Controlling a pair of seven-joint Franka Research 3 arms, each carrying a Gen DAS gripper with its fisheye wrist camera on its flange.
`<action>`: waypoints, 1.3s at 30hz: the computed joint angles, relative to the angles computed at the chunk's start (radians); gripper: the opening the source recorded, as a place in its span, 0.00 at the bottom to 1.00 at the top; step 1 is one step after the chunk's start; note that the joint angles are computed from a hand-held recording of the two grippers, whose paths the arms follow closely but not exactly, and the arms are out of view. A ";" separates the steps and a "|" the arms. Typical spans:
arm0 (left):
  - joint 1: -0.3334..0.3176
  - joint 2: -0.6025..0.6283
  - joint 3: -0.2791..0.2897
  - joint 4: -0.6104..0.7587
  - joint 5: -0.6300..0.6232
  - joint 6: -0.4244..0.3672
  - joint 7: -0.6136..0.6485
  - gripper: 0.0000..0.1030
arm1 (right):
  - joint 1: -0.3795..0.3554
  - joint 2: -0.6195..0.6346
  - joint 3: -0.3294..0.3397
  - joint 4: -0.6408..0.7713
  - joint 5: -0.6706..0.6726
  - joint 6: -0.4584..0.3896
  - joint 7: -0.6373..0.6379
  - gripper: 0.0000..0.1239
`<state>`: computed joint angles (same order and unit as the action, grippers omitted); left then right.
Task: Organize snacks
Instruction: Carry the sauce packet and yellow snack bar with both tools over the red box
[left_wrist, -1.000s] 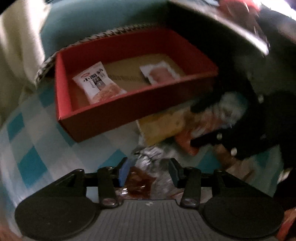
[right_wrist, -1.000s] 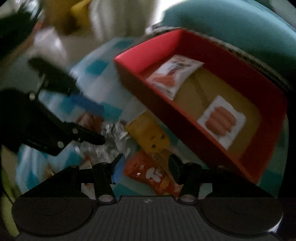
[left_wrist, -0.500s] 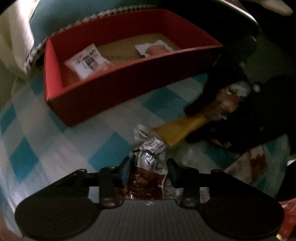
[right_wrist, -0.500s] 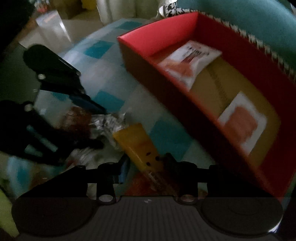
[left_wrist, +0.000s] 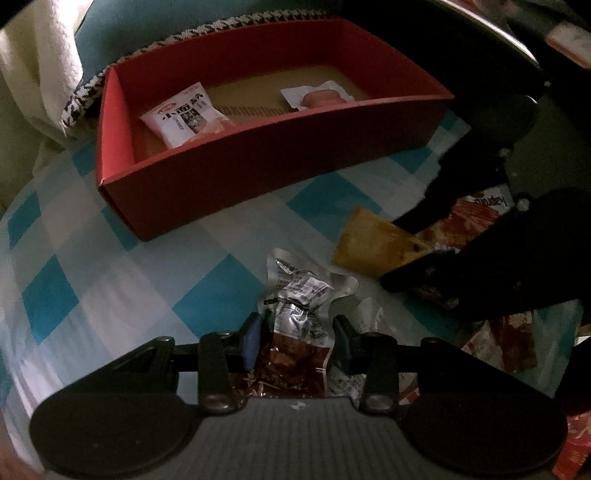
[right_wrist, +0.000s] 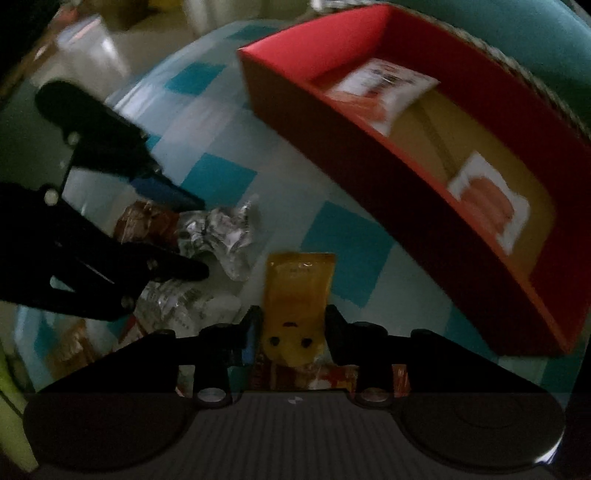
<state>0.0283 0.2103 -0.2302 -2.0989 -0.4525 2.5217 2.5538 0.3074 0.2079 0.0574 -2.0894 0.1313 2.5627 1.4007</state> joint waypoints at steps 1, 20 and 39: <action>0.000 -0.004 -0.001 -0.004 -0.007 0.007 -0.002 0.32 | 0.007 -0.011 -0.005 -0.018 -0.013 0.014 0.024 0.34; -0.036 -0.054 0.036 -0.050 -0.102 0.040 -0.035 0.28 | 0.005 -0.128 0.015 -0.221 0.062 0.282 0.295 0.25; -0.024 -0.017 0.014 -0.033 -0.026 0.052 0.055 0.52 | 0.077 -0.049 -0.028 -0.131 -0.207 0.183 0.342 0.36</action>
<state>0.0045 0.1929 -0.2162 -2.1320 -0.4783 2.5736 2.6084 0.3843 0.1589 0.0296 -2.2199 -0.0759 2.7460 1.7423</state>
